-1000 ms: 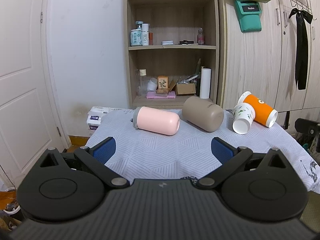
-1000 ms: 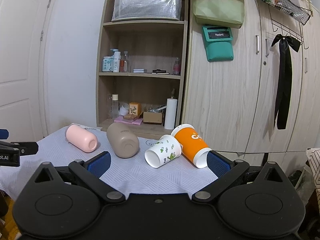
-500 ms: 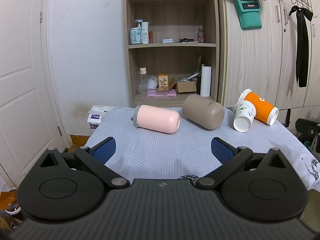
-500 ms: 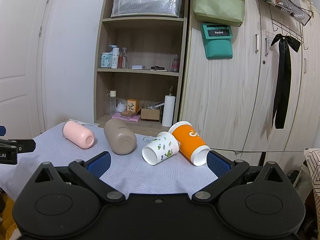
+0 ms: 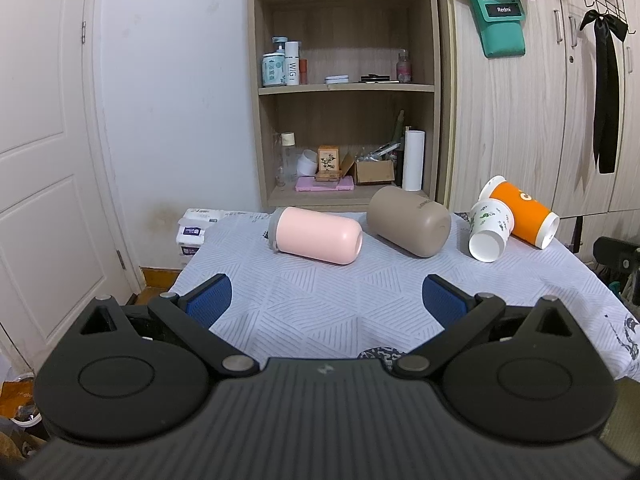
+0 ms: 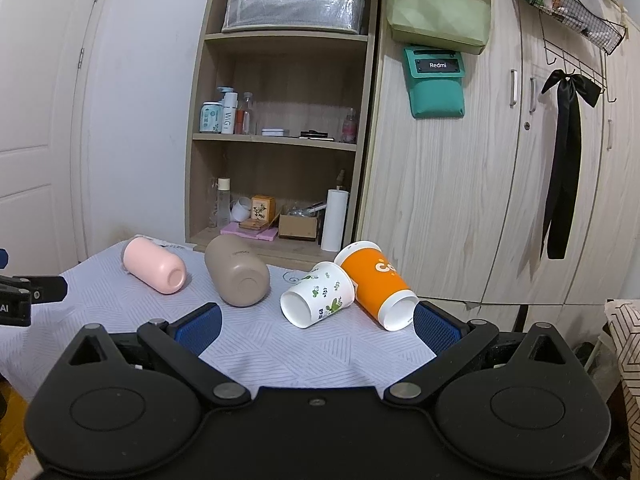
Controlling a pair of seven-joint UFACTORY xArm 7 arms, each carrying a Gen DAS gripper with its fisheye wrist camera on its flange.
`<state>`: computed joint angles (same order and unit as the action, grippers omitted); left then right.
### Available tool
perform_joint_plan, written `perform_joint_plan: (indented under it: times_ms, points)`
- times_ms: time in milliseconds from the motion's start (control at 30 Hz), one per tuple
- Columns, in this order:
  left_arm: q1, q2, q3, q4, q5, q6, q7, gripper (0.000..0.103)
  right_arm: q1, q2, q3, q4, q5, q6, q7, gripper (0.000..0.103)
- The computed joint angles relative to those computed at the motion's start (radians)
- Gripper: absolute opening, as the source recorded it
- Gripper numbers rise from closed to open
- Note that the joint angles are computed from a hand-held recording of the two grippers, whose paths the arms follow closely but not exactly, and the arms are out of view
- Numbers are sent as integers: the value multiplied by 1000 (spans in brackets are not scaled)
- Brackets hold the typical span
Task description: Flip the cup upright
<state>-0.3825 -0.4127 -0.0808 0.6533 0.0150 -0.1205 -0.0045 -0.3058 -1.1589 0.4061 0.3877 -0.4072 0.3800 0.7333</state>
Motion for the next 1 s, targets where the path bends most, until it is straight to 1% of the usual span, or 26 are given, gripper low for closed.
perform_joint_plan:
  times_ms: [133, 500, 733, 800, 867, 900, 933, 967, 1000]
  points:
    - [6, 2, -6, 3, 2, 2, -2, 103, 0, 3, -1, 2, -1, 0, 0, 103]
    - [-3, -2, 9, 1, 0, 11, 6, 103, 0, 9, 7, 3, -6, 0, 7, 103]
    - [4, 0, 2, 8, -5, 23, 1, 103, 8, 5, -1, -7, -8, -9, 6, 103]
    - [12, -1, -5, 21, -10, 44, -6, 103, 30, 14, -36, -16, -4, -47, -18, 103]
    - [7, -2, -2, 41, -15, 72, -6, 103, 63, 31, -95, -33, 11, -132, -60, 103]
    - [-1, 1, 3, 57, -22, 94, -6, 103, 94, 51, -141, -39, 28, -180, -93, 103]
    - [-12, 8, 12, 82, -33, 126, -5, 103, 154, 87, -211, -35, 54, -218, -141, 103]
    - [-36, 16, 30, 105, -49, 153, 6, 103, 207, 117, -267, -30, 76, -241, -183, 103]
    - [-74, 27, 60, 131, -75, 177, 30, 103, 275, 149, -335, -18, 97, -254, -236, 103]
